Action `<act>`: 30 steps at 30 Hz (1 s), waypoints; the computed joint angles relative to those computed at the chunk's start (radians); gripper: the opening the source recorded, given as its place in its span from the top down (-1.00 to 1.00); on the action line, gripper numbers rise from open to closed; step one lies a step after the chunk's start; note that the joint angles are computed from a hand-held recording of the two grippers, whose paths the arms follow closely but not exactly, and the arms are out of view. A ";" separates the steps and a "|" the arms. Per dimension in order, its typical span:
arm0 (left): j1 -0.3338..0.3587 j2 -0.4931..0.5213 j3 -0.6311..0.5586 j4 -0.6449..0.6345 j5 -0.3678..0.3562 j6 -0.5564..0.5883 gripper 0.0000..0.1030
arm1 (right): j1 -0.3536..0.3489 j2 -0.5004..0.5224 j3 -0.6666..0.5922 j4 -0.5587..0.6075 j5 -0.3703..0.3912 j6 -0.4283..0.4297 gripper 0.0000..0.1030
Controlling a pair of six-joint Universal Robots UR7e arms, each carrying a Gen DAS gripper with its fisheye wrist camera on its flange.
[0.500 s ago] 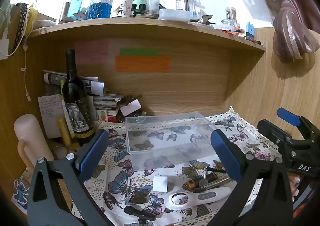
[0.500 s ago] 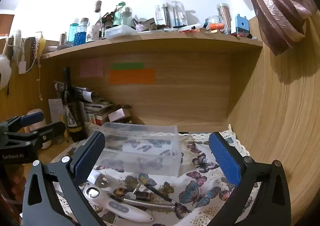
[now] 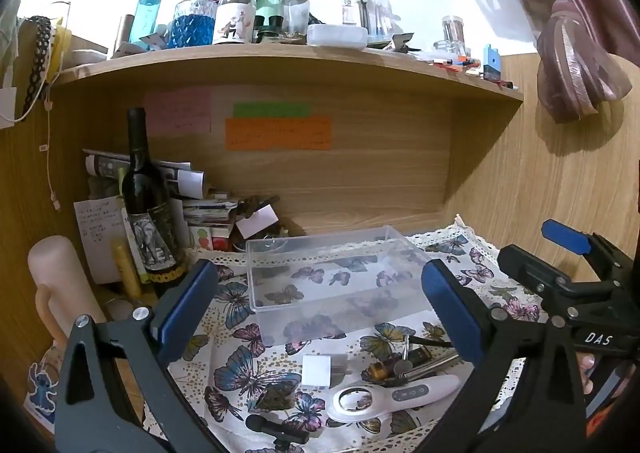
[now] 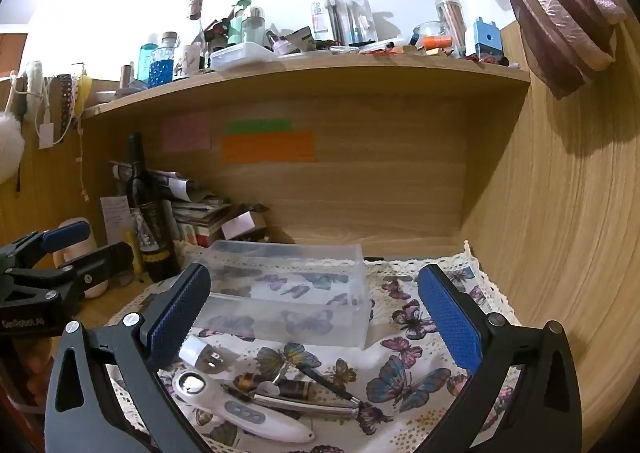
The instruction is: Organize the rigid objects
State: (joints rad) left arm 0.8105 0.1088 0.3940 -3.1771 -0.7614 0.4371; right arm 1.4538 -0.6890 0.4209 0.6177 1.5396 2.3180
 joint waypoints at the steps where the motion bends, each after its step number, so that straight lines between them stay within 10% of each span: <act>1: -0.001 0.000 0.000 0.002 0.000 0.000 -1.00 | 0.000 0.009 -0.025 0.013 0.000 0.008 -1.00; 30: -0.002 0.008 -0.017 -0.006 -0.008 0.015 -1.00 | 0.002 0.013 -0.037 0.033 0.003 0.011 -1.00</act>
